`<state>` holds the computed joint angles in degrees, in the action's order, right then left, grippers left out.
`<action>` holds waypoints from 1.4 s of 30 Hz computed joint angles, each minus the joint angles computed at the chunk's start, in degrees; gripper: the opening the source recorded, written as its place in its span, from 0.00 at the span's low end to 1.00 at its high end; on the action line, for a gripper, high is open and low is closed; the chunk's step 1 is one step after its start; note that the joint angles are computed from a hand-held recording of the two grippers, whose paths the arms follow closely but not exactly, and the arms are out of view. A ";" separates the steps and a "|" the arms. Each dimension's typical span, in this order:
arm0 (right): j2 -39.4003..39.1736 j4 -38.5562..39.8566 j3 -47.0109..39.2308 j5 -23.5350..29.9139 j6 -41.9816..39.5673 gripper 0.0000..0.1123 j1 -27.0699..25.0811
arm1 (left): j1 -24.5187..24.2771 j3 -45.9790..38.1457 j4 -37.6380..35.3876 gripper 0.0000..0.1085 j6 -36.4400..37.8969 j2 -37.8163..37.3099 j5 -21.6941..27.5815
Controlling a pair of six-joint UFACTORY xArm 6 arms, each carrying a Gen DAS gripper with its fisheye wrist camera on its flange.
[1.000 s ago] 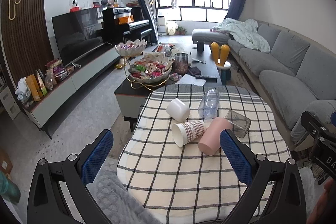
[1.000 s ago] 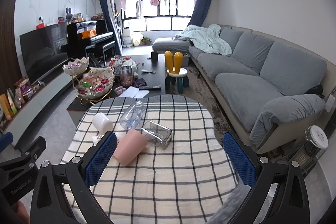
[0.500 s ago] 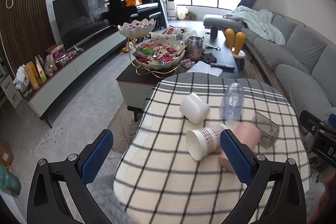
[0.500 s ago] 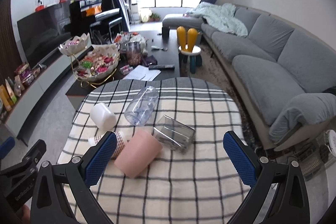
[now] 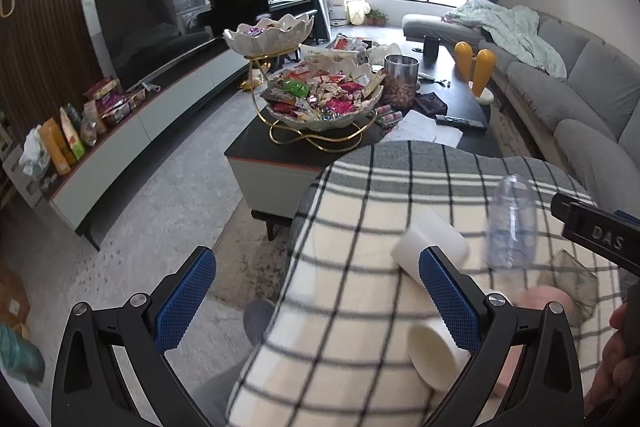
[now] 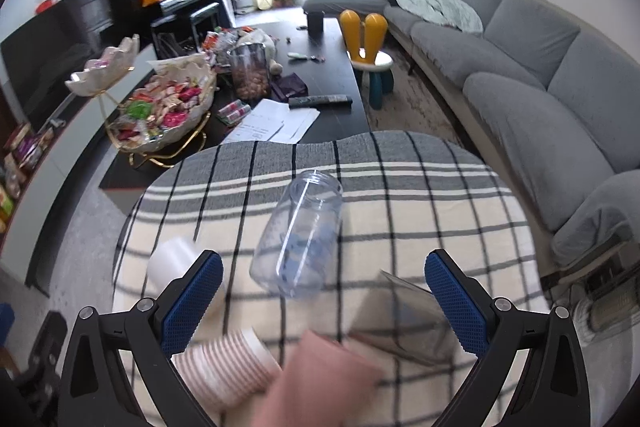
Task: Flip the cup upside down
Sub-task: 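Grasp the clear plastic bottle lying on the table with the right gripper and lift it, then carry the clear bottle with the right gripper toward the left gripper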
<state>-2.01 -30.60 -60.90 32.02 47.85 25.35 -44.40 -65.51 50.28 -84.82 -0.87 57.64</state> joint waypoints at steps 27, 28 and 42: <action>26.05 12.51 -22.29 10.46 -2.27 0.65 -0.49 | 11.96 -0.78 1.10 0.95 1.64 6.97 -16.38; 25.86 13.22 -21.88 9.70 -2.48 0.64 -0.66 | 11.98 -0.75 1.12 0.95 1.63 6.93 -16.41; 12.66 5.93 -12.29 3.25 2.63 0.64 -0.45 | 8.33 1.84 2.88 0.95 -1.11 0.35 -12.02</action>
<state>10.65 -24.67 -73.19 35.27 50.49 24.90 -36.06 -63.67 53.17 -85.93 -0.52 45.62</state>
